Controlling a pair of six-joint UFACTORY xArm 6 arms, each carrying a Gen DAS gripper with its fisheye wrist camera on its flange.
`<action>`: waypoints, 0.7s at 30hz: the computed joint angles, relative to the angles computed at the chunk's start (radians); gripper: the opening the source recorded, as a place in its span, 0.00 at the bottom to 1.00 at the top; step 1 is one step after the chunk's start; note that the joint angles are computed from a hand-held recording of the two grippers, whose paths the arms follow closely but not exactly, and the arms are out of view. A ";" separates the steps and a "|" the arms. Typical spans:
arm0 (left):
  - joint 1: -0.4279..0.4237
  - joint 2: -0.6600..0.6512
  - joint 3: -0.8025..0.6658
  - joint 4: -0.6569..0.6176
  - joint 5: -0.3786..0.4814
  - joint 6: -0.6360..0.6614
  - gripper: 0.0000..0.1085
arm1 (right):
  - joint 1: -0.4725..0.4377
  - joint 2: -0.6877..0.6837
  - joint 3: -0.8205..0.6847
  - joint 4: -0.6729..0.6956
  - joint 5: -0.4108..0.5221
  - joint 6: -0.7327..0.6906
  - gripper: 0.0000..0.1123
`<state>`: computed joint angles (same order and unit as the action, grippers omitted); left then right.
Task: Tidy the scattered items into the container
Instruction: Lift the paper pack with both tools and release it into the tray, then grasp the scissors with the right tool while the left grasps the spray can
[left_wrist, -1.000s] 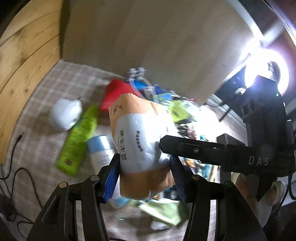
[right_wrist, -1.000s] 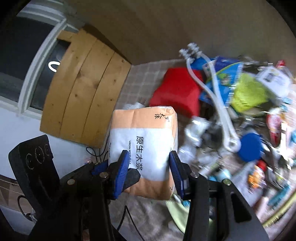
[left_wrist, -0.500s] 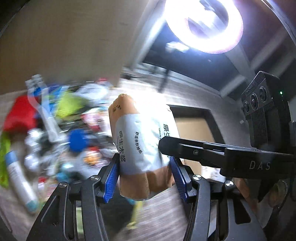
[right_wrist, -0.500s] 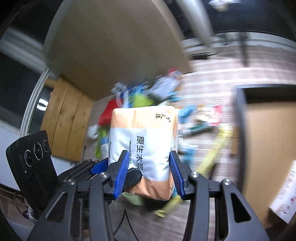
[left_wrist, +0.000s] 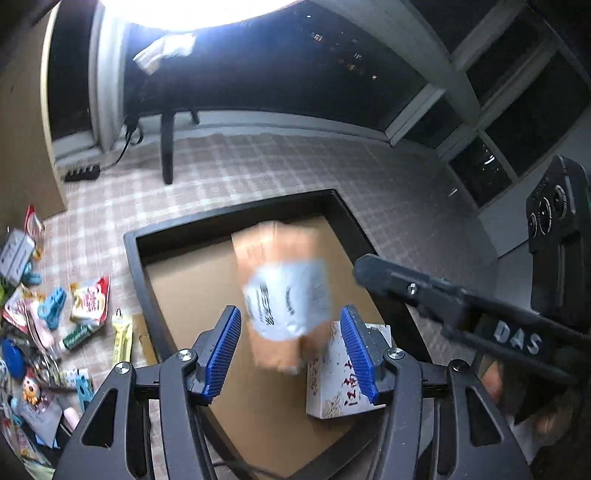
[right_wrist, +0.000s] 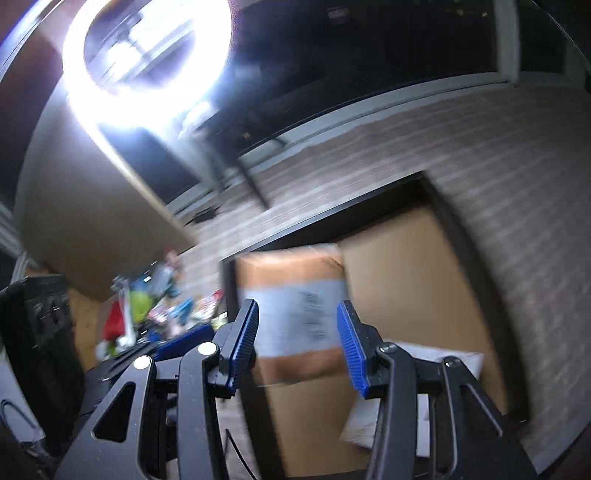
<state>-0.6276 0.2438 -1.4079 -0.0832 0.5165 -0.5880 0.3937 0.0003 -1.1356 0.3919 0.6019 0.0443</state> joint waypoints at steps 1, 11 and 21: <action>-0.004 -0.008 0.005 0.030 0.004 -0.015 0.49 | -0.007 -0.004 0.008 -0.012 -0.010 -0.001 0.40; 0.073 -0.228 0.283 0.111 0.013 -0.110 0.49 | 0.070 0.029 0.012 0.010 0.003 -0.109 0.39; 0.237 -0.697 0.780 0.243 0.106 -0.302 0.49 | 0.236 0.144 -0.109 -0.001 0.049 -0.169 0.39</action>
